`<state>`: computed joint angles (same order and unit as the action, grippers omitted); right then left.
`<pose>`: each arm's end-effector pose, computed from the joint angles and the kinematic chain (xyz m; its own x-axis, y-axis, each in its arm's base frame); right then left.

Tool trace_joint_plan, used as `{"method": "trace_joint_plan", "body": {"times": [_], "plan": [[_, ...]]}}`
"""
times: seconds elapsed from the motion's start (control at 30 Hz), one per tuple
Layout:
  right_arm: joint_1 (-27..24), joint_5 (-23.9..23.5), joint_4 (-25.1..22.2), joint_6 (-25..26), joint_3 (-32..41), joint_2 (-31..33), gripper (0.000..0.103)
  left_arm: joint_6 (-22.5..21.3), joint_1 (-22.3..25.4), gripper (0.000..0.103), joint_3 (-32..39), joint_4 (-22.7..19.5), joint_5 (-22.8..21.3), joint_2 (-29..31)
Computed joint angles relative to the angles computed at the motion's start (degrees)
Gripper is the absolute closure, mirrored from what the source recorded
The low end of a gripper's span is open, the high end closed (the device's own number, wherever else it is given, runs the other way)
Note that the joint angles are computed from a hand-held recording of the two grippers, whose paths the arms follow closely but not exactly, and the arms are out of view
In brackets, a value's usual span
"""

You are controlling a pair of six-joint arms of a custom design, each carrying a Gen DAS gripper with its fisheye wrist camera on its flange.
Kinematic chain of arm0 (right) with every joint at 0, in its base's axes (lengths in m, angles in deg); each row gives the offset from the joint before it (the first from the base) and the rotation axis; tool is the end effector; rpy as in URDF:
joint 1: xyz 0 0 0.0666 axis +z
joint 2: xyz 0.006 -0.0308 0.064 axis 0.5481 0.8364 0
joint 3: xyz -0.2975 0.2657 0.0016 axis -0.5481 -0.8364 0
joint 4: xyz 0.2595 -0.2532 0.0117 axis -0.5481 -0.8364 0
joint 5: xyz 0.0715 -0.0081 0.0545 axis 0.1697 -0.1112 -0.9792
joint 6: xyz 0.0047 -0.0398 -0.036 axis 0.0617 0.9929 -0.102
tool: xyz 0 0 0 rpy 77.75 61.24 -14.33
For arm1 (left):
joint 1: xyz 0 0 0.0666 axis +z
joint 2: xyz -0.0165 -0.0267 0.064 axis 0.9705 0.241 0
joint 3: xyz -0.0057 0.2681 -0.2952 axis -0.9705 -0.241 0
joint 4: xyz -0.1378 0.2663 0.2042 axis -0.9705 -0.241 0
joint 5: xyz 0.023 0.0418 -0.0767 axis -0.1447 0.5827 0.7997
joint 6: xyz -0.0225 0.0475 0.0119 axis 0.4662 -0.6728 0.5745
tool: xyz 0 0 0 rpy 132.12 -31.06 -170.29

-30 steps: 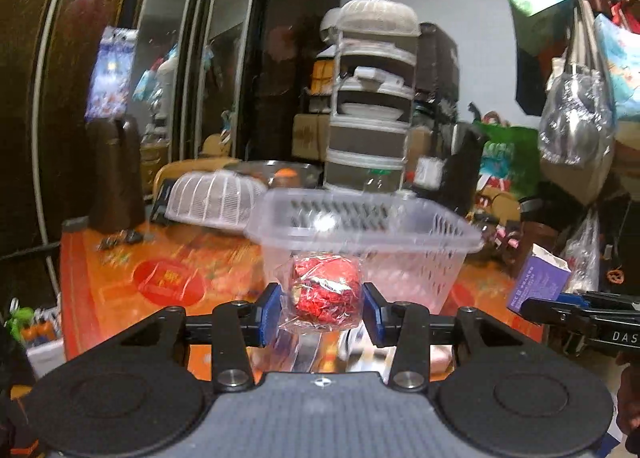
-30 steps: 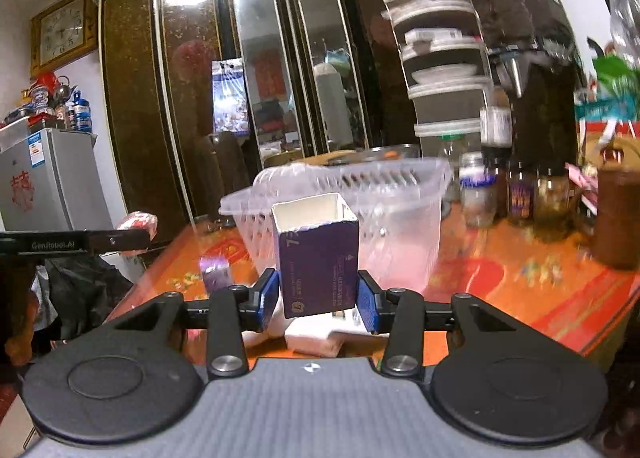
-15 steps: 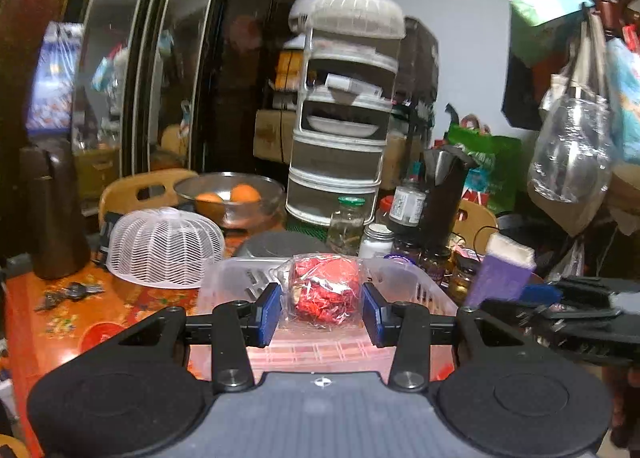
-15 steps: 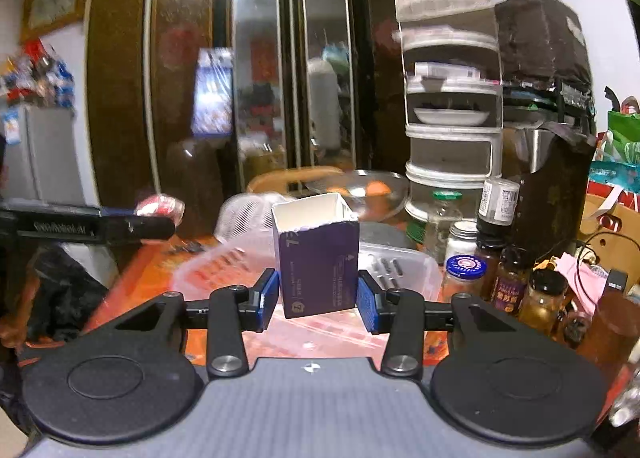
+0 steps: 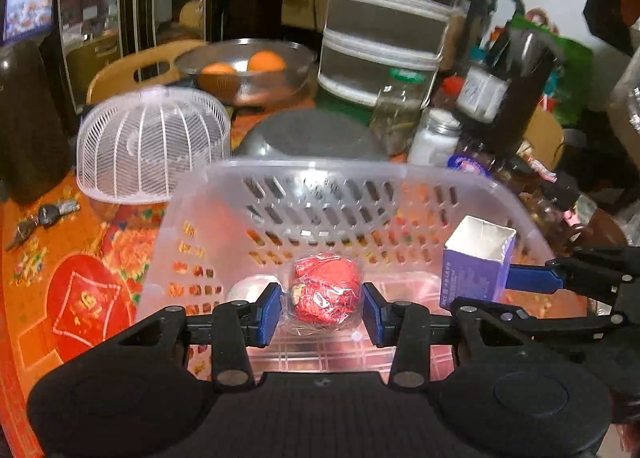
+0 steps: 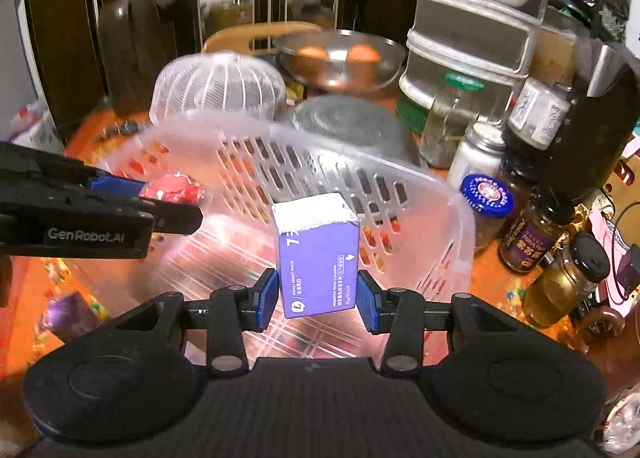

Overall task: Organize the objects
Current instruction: 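Carry the red bag and purple carton over the clear basket with both tools, then open both tools to drop the bag and carton into the basket, then grasp the red Filter Kings box with left tool while right tool grasps the white KENT pack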

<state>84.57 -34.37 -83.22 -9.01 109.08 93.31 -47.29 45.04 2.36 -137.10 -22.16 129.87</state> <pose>0.2903 0.3378 0.5445 -0.7120 -0.2321 -0.6627 -0.2585 0.9641 -0.0599 0.3238 -0.1915 0.5465 -0.7359 0.1236 -0.6657 0.2683 0.9559 -0.1192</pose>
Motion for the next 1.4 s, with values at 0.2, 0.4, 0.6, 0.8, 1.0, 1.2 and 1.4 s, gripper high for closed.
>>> {"method": "trace_joint_plan", "body": {"times": [0.2, 0.4, 0.6, 0.8, 1.0, 1.2, 1.4], "plan": [[-0.8, -1.3, -1.2, 0.4, 0.8, 1.2, 0.057, -0.4, 0.4, 0.056, 0.0, -1.4, -0.4, 1.1], [-1.0, -1.2, -1.0, 1.0, 0.7, 1.4, 0.057, -0.3, 0.2, 0.056, -0.9, -0.6, -1.6, 1.4], [-0.7, -0.4, 0.8, 2.0, 0.0, 0.6, 0.045, -0.2, -0.1, 0.041, -2.2, 2.0, -2.4, 0.5], [1.5, 7.1, 6.4, 1.6, -4.3, -4.0, 0.020, -1.8, -1.2, 0.031, -4.3, 6.0, -4.5, -2.8], [10.0, 20.5, 18.5, -1.1, -17.1, -16.3, 0.000, -1.3, -6.9, 0.009, -15.1, 15.6, -11.5, -17.7], [21.9, 29.1, 20.7, -13.1, -30.1, -24.0, 0.000, 5.4, -21.6, 0.000, -26.9, 13.5, -24.5, -31.6], [32.3, 35.9, 20.1, -29.3, -39.1, -24.5, 0.000, 17.5, -34.9, 0.000, -34.5, 7.7, -34.7, -36.2]]}}
